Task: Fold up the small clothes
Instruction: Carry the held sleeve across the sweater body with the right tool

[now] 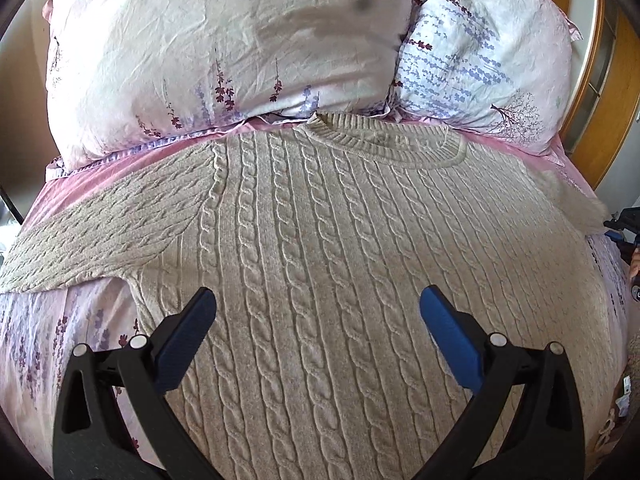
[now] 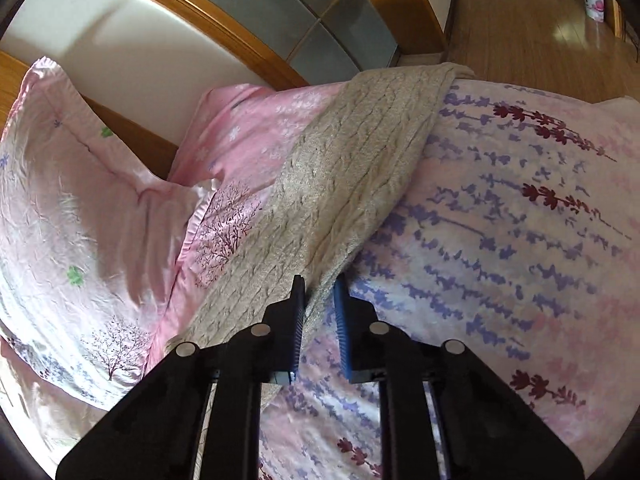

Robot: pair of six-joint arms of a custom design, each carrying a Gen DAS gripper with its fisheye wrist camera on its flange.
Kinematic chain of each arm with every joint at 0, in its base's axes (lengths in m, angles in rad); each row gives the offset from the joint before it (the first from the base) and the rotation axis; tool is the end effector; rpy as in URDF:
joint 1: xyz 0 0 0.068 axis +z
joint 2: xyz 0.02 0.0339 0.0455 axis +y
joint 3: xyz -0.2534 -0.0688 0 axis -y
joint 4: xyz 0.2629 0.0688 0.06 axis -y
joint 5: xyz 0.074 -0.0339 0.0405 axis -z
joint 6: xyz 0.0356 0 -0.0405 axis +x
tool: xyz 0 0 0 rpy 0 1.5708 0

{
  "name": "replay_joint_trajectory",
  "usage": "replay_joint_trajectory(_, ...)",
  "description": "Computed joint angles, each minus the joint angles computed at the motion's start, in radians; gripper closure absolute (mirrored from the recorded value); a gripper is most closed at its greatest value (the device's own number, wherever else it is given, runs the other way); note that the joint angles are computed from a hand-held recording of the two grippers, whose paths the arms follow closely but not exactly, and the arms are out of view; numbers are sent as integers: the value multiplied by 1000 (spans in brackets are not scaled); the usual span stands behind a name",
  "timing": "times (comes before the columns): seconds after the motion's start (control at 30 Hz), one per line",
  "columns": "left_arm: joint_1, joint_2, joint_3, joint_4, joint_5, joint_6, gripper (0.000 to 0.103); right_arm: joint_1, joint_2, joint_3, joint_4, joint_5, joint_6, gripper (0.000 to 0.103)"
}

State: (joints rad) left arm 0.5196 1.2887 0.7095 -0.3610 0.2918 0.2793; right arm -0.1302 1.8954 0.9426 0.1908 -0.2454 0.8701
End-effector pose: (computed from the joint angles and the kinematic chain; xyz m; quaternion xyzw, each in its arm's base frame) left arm 0.2360 0.1232 0.1759 -0.0680 0.9392 -0.0080 0.3364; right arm 0.3785 -0.0408 0.0992 0.3953 0.8238 0.2461 0.3234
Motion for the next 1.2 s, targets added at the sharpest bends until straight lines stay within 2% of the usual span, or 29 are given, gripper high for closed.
replay_joint_trajectory(0.1,9,7,2,8,10,2,2,1,-16,-23,26,14,-21,94)
replay_joint_trajectory(0.27,26,3,-5,32,23,4,2,78,-140,-79,93,120,-126,95)
replay_joint_trajectory(0.5,48,-8,-17,52,45,-1,2,336,-309,-122,163,121,-323,95)
replay_joint_trajectory(0.6,47,-24,-30,55,42,4,2,476,-271,-85,139,95,-380,96)
replay_joint_trajectory(0.73,52,-44,-44,48,48,20,2,621,-77,60,1,83,-426,95)
replay_joint_trajectory(0.83,68,-58,-49,41,63,35,2,640,30,128,-67,53,-396,92)
replay_joint_trajectory(0.9,93,-69,-54,39,94,49,2,606,31,92,-21,-30,-327,87)
replay_joint_trajectory(1.0,124,-71,-57,49,133,57,2,538,-9,27,60,-111,-209,56)
replay_joint_trajectory(1.2,166,-4,-2,1,223,41,2,425,-20,24,99,-96,-34,55)
